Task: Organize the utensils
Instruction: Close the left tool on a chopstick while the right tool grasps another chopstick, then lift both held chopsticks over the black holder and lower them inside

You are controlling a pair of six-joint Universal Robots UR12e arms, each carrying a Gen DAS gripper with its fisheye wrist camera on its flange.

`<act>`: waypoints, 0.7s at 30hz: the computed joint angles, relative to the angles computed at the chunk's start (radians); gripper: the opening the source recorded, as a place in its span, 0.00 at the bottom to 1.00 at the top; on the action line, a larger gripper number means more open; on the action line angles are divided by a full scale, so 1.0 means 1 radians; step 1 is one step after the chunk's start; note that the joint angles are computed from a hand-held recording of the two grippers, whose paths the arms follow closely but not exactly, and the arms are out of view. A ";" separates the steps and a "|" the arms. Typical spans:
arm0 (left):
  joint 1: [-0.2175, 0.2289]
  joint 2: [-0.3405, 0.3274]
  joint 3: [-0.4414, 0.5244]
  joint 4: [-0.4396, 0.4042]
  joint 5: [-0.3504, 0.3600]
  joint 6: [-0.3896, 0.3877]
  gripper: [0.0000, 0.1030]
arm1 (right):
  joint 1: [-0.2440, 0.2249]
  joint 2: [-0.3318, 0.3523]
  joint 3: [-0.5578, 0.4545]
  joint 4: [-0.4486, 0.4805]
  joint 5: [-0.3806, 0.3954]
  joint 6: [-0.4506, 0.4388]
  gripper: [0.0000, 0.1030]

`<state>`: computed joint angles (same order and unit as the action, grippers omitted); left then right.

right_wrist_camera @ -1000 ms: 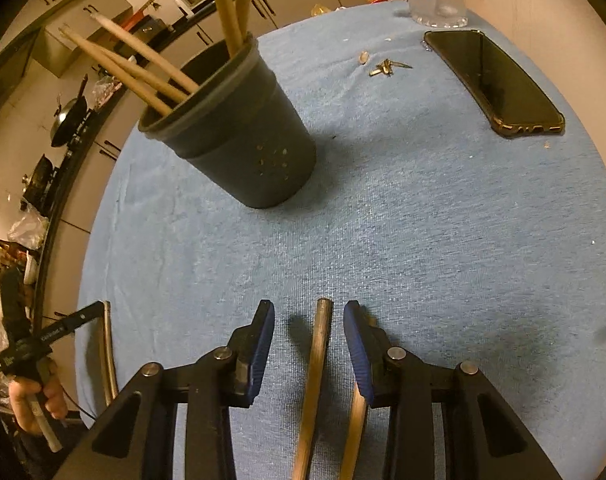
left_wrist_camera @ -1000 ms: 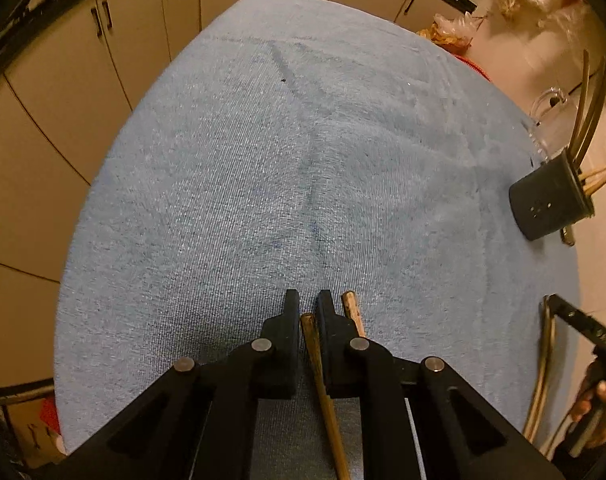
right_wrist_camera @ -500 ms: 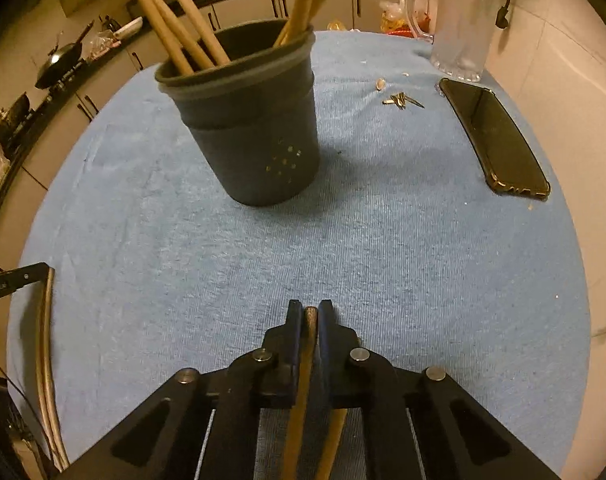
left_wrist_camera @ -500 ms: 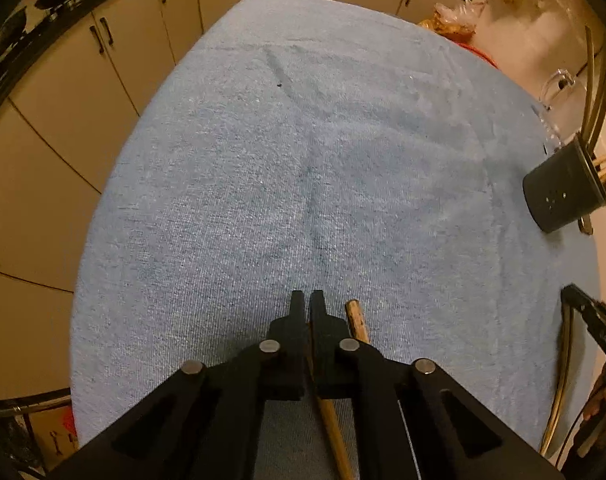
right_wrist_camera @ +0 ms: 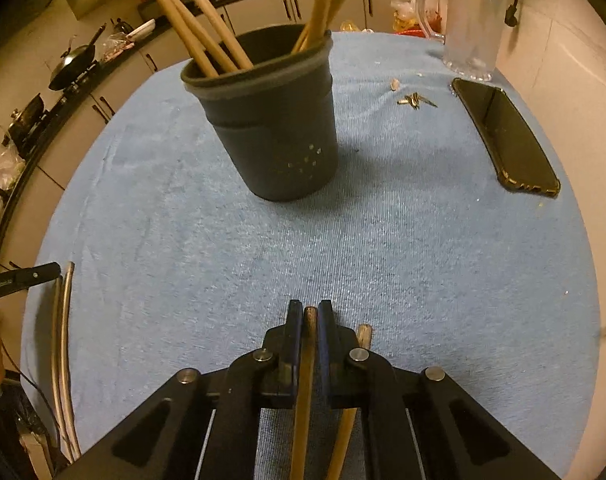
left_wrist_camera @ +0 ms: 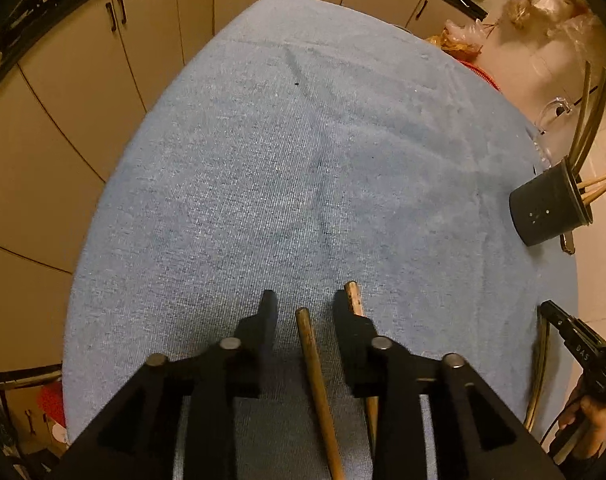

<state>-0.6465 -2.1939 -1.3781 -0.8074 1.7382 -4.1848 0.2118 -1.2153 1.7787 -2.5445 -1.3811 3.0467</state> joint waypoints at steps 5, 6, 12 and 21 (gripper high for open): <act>-0.010 0.001 0.002 -0.039 -0.014 0.009 0.33 | -0.012 0.003 -0.004 0.015 0.022 0.024 0.13; -0.015 -0.001 0.007 -0.046 -0.002 0.013 0.33 | -0.014 0.002 -0.005 0.016 0.026 0.027 0.13; -0.026 -0.008 0.027 -0.085 -0.009 0.013 0.33 | -0.027 0.001 -0.012 0.042 0.046 0.020 0.13; -0.032 -0.053 0.115 -0.201 0.038 0.079 0.10 | 0.008 0.007 -0.022 0.060 -0.055 -0.051 0.15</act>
